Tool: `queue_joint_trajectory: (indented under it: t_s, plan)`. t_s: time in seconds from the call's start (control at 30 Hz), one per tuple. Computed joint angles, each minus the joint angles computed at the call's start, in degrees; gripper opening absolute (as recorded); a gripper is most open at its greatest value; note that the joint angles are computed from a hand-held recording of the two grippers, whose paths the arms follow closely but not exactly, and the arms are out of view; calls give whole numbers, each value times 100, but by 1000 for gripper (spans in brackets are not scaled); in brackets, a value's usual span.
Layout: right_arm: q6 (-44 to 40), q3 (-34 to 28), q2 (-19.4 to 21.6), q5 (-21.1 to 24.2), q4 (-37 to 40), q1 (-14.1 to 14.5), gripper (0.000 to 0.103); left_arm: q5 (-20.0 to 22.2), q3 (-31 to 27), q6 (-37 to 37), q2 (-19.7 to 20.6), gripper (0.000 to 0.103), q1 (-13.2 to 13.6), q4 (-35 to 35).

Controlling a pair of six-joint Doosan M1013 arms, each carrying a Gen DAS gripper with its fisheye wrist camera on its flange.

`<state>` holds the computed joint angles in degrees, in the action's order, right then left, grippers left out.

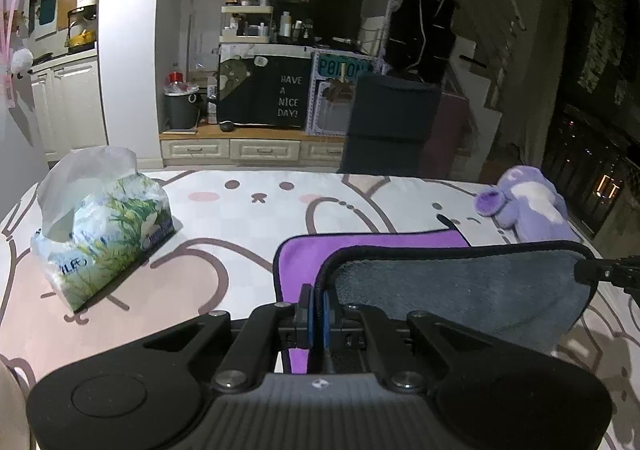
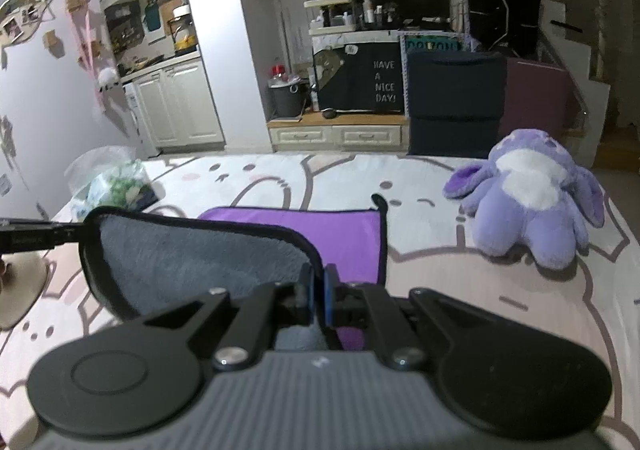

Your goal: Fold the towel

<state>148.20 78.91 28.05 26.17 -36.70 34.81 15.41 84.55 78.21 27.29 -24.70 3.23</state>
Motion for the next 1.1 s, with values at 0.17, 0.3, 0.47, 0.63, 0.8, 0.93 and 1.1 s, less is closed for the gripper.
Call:
queue_joint_trajectory:
  t_s: [0.17, 0.3, 0.47, 0.63, 0.8, 0.93, 1.1]
  plan:
    - [35, -207, 162, 78, -85, -48, 6, 5, -195, -486, 167, 5, -17, 503]
    - [-52, -377, 301, 164, -15, -86, 6, 1, -363, -813, 319, 5, -16, 757]
    - [-40, -570, 469, 293, -56, -115, 6, 61, -598, -1163, 529, 5, -27, 1069]
    - [-168, -839, 676, 446, 74, -163, 6, 143, -835, -1473, 731, 5, -24, 1278]
    - [-296, -1110, 881, 581, 239, -222, 6, 210, -1068, -1811, 926, 5, -7, 1439]
    - [-328, -1301, 1024, 623, 259, -254, 6, 170, -1209, -2273, 1053, 5, -3, 1798]
    - [-331, -1506, 1182, 699, 275, -280, 6, 304, -1416, -2554, 1215, 5, -1, 2000]
